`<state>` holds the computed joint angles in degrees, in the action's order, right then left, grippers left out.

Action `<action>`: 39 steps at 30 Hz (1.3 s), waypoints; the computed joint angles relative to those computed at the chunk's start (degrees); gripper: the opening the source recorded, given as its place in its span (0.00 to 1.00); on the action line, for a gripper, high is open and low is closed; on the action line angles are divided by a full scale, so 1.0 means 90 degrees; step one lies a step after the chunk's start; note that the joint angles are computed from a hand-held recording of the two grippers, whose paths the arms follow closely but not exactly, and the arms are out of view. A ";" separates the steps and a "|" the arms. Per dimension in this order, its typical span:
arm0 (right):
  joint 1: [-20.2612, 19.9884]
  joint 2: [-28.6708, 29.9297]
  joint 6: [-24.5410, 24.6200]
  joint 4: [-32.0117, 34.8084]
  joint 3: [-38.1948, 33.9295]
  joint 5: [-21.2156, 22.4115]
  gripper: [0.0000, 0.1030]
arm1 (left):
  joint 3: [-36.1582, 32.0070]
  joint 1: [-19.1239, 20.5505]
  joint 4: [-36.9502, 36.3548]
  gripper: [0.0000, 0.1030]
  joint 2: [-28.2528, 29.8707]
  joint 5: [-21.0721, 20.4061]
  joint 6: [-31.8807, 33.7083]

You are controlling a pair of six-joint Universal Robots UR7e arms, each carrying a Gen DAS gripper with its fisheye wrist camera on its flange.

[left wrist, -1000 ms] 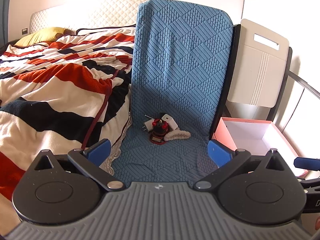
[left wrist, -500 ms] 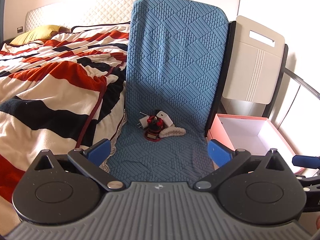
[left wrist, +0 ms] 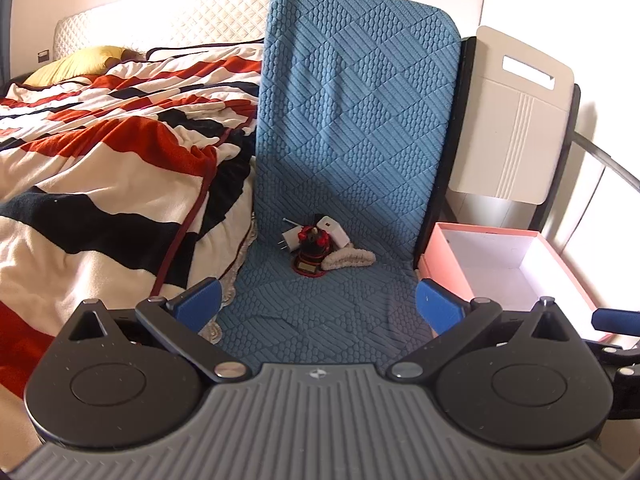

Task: Organize rigid objects

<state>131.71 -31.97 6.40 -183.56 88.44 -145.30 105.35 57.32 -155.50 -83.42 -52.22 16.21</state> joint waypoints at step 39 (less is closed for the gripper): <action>-0.0413 0.0162 0.0640 0.0466 0.0040 0.0403 1.00 | -0.0675 0.0786 -0.0257 1.00 0.0994 -0.0550 0.0101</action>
<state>127.99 -30.52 12.16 -179.37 88.80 -141.67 99.28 64.40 -157.82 -74.48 -57.17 17.12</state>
